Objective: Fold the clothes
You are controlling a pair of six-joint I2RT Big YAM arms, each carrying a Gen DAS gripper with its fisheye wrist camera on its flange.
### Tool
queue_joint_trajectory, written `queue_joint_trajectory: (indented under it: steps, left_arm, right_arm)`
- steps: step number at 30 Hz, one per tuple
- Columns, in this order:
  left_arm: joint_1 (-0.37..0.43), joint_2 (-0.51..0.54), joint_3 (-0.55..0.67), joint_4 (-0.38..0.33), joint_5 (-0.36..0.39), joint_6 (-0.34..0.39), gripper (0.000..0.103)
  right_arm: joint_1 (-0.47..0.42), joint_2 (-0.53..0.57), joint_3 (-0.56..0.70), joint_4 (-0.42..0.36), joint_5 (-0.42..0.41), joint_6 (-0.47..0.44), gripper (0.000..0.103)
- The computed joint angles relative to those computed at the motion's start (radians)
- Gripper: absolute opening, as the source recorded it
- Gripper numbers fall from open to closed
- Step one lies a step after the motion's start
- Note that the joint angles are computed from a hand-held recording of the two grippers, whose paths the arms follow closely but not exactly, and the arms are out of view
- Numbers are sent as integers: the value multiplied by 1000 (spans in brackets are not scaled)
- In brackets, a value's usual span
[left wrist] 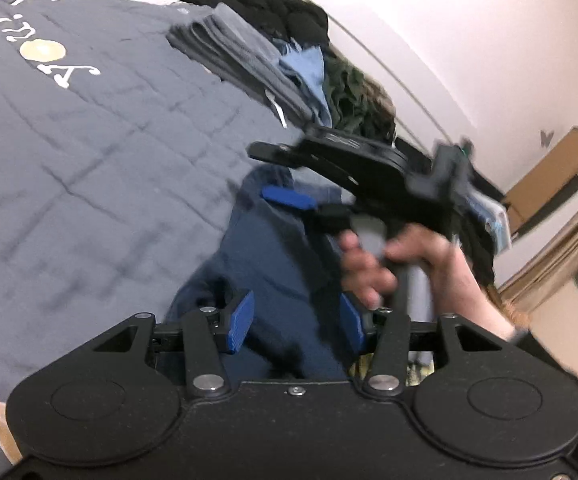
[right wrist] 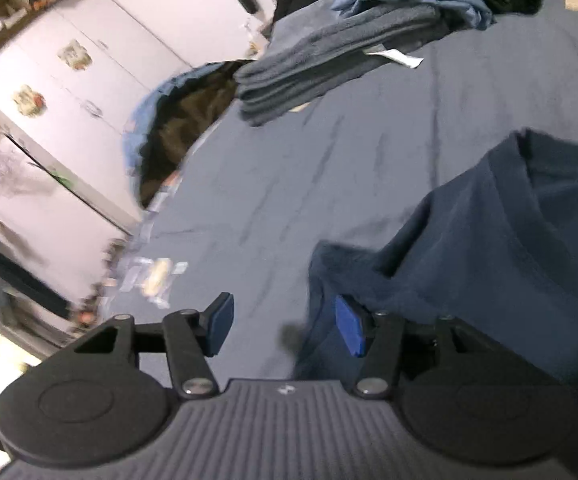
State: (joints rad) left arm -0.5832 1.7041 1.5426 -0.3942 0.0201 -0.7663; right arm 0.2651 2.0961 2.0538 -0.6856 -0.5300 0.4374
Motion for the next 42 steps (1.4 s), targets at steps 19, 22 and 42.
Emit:
queue_joint_trajectory:
  steps: [19, 22, 42]
  left_arm:
    - [9, 7, -1, -68, -42, -40, 38]
    - [10, 8, -3, -74, -57, -52, 20]
    - [2, -18, -42, 84, -68, -142, 54]
  right_arm:
    - [10, -338, -365, 63, 70, -178, 57]
    - [8, -426, -489, 67, 58, -187, 57]
    - [-75, -780, -841, 170, 348, -151, 59]
